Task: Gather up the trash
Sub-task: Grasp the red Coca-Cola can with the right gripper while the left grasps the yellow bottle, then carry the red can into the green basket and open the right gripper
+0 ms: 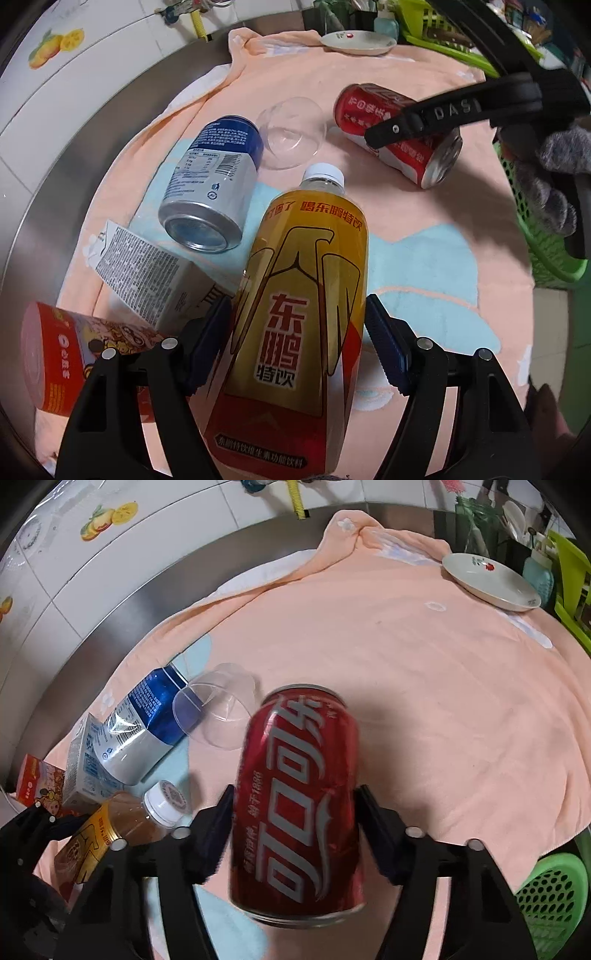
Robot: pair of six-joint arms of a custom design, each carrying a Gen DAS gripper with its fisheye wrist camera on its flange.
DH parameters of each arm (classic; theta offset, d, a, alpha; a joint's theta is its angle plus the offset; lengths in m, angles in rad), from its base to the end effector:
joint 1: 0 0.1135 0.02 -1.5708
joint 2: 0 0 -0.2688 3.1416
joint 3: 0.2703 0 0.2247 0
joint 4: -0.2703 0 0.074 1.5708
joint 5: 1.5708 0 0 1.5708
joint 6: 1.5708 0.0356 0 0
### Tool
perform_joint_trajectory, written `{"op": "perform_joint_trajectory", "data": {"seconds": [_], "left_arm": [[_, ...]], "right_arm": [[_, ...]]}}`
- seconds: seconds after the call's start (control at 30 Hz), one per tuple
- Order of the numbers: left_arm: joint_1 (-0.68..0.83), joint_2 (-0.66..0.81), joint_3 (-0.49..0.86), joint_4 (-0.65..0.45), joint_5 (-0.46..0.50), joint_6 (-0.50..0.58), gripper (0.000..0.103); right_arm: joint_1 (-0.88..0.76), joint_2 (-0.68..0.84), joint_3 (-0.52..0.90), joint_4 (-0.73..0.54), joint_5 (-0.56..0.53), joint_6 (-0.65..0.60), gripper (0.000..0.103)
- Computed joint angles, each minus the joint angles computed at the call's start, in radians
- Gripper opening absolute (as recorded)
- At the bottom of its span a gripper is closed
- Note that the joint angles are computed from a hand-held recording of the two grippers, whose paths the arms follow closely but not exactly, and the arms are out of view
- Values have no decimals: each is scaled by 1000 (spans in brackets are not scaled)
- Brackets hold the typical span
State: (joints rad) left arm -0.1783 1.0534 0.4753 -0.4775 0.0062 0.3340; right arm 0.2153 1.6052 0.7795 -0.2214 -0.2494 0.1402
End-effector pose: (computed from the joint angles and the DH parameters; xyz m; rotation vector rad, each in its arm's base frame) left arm 0.1527 -0.0277 0.1837 0.6677 2.5408 0.0457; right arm 0.2662 0.0672 0.1697 -0.1873 2.6294 0.4499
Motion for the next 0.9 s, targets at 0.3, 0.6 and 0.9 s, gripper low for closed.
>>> {"op": "perform_joint_trajectory", "data": {"seconds": [0.3,0.6,0.9], "left_arm": [[-36,7,-14,20,-53,-7,72],[-121,-139,-43,-59,-95,-98,71],[-116,-300,-15,-190,2,-169,70]], "right_arm": [[-10,-60,-62,11,-31,5,61],[-93,-259,-198,-2,-132,14,61],[-639,-582,-305,-364,-294,-438,61]]}}
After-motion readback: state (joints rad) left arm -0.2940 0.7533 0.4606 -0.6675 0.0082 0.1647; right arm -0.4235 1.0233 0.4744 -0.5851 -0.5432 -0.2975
